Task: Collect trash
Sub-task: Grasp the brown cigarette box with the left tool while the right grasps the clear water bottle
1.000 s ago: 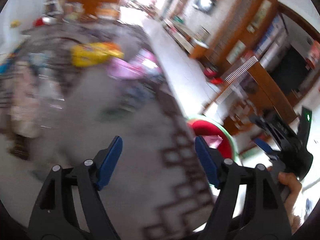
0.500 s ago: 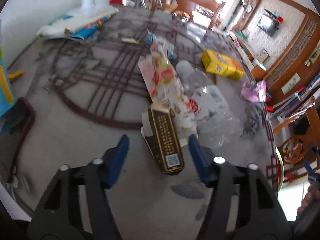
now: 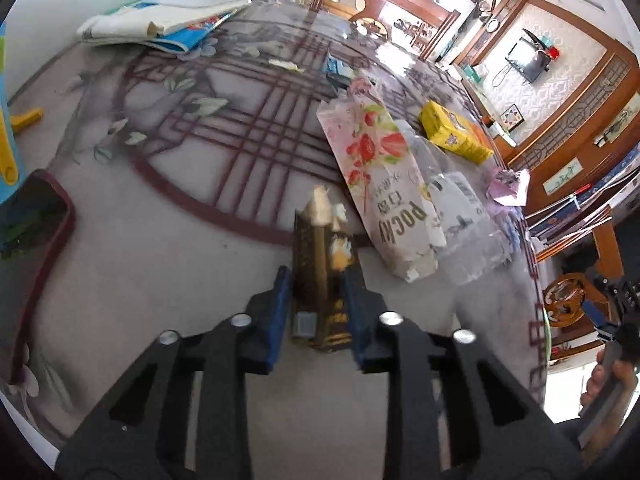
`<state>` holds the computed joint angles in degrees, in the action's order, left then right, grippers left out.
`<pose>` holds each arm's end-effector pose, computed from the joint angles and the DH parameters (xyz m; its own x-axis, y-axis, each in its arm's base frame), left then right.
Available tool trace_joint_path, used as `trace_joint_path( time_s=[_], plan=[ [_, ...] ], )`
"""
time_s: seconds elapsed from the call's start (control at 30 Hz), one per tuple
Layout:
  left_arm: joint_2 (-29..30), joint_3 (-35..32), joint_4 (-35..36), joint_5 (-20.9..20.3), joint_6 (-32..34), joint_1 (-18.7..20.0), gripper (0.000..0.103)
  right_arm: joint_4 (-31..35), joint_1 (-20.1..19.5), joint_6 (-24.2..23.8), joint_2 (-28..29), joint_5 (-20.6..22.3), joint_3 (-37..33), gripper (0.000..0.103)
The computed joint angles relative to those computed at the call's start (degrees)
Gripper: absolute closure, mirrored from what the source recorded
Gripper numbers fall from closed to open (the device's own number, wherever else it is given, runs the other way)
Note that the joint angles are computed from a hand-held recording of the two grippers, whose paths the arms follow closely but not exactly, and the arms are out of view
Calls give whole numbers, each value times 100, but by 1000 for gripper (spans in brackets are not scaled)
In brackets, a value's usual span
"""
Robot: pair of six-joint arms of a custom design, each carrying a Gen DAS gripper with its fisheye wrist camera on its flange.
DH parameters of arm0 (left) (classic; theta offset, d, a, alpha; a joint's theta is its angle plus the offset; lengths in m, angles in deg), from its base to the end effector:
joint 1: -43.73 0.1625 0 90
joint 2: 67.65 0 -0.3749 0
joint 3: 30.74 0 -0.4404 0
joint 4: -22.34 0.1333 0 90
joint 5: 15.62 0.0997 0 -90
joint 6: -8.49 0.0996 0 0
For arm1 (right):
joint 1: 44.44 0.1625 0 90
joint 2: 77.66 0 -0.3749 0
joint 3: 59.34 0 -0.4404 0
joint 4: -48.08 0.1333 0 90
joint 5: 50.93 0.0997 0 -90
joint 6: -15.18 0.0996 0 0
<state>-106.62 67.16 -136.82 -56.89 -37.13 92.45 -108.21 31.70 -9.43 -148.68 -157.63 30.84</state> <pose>-0.2582 -0.6097 -0.0259 -0.8723 -0.2944 -0.3904 0.0369 0.7566 -0.6529 -0.0602 -0.6811 0.3806 -0.8675 0.1194 0.4830 -0.2181 0.7812 -0.5849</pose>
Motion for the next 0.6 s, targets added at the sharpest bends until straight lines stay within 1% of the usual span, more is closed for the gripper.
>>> trace_joint_path(
  time_s=[0.03,0.1,0.13,0.17,0.2,0.23,0.27,0.3,0.33,0.37,0.5,0.57,0.6],
  plan=[
    [28,-7,-135,-17,67,9,52,13,5,3,15,-27,-4,13],
    [69,-27,-334,-108,169,32,51,58,24,7,63,-109,-29,13],
    [105,-67,-379,-216,233,58,52,58,37,-1,76,-147,-25,13],
    [135,-120,-316,-291,258,82,55,66,52,-49,109,-215,-35,13],
    [155,-156,-238,-344,251,102,66,68,65,-69,127,-258,-43,13],
    [164,-176,-176,-432,207,130,71,69,82,-110,154,-329,-50,13],
    [160,-129,-349,-492,196,141,71,63,95,-140,175,-383,-54,13],
    [141,-102,-388,-512,152,142,78,57,107,-165,195,-428,-54,13],
    [114,-68,-437,-548,144,144,89,60,114,-179,208,-455,-54,13],
    [93,-44,-449,-555,128,145,91,58,118,-186,212,-467,-41,13],
    [31,52,-543,-609,50,157,91,109,154,-182,211,-367,6,13],
    [11,73,-576,-628,57,156,91,44,206,-276,203,-218,87,12],
    [3,84,-613,-636,78,157,91,16,259,-412,197,-129,142,13]
  ],
)
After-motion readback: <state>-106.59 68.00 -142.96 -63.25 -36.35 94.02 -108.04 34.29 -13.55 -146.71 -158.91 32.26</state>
